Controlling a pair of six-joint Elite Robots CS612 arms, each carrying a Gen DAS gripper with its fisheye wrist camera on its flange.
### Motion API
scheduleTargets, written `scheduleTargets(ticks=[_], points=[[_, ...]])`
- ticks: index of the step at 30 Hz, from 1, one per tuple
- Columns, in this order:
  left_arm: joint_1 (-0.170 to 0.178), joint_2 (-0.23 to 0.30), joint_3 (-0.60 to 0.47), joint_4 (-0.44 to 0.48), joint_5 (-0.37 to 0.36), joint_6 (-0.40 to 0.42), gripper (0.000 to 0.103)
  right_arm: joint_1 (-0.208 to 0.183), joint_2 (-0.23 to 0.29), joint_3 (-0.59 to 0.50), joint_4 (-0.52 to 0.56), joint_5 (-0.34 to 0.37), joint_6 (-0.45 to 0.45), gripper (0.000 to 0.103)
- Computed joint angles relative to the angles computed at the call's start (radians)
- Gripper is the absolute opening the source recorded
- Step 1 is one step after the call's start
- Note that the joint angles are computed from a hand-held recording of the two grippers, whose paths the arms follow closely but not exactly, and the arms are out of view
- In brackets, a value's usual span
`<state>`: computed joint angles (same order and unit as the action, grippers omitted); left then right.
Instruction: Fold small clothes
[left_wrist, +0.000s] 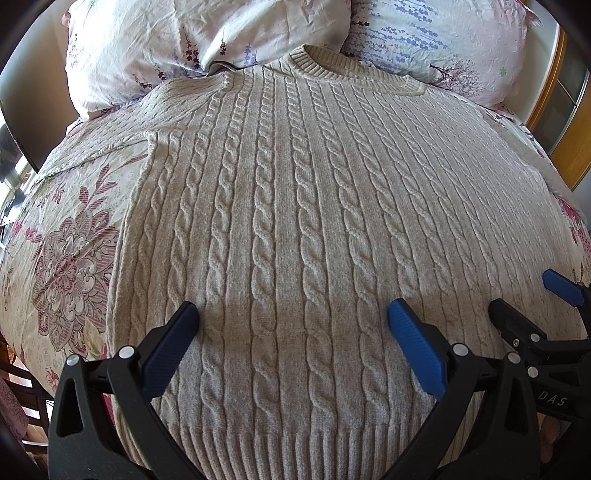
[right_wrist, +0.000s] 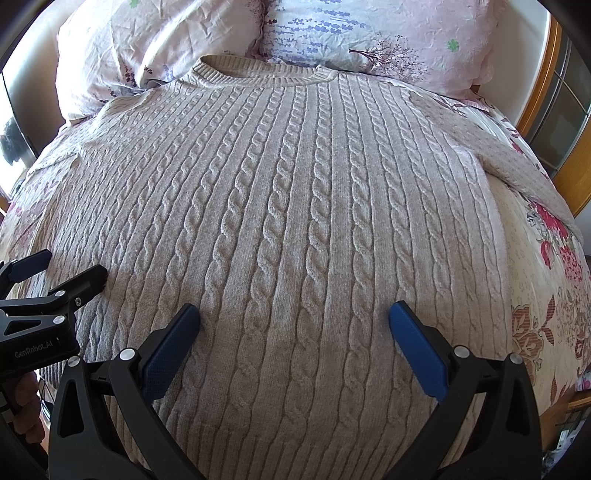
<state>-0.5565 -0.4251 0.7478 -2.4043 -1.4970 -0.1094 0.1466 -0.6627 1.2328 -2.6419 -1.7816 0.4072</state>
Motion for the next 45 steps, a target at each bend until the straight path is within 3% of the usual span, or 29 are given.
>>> scheduleTargets(ticks=[6, 18, 21, 25, 28, 31, 36, 41, 45], points=[[0.002, 0.012, -0.028, 0.034, -0.006, 0.008, 0.101, -0.007, 0.000, 0.005, -0.022, 0.031, -0.061, 0.102], [0.011, 0.032, -0.086, 0.083, -0.037, -0.007, 0.101, -0.027, -0.007, 0.007, -0.015, 0.105, -0.093, 0.102], [0.024, 0.044, -0.115, 0.070, -0.083, -0.051, 0.101, -0.060, -0.023, 0.048, -0.106, 0.116, 0.005, 0.102], [0.040, 0.065, -0.157, 0.038, -0.154, -0.117, 0.101, -0.140, -0.052, 0.110, -0.199, 0.136, 0.229, 0.102], [0.043, 0.076, -0.172, -0.002, -0.163, -0.143, 0.101, -0.205, -0.071, 0.170, -0.275, 0.159, 0.412, 0.091], [0.037, 0.082, -0.176, -0.053, -0.116, -0.154, 0.101, -0.261, -0.081, 0.230, -0.387, 0.186, 0.614, 0.083], [0.036, 0.123, -0.259, -0.021, -0.117, -0.154, 0.101, -0.313, -0.064, 0.281, -0.539, 0.225, 0.859, 0.063], [0.044, 0.154, -0.309, -0.023, -0.184, -0.198, 0.101, -0.331, -0.041, 0.295, -0.622, 0.241, 0.983, 0.047], [0.045, 0.172, -0.344, -0.005, -0.183, -0.214, 0.101, -0.334, -0.032, 0.286, -0.634, 0.217, 1.005, 0.044]])
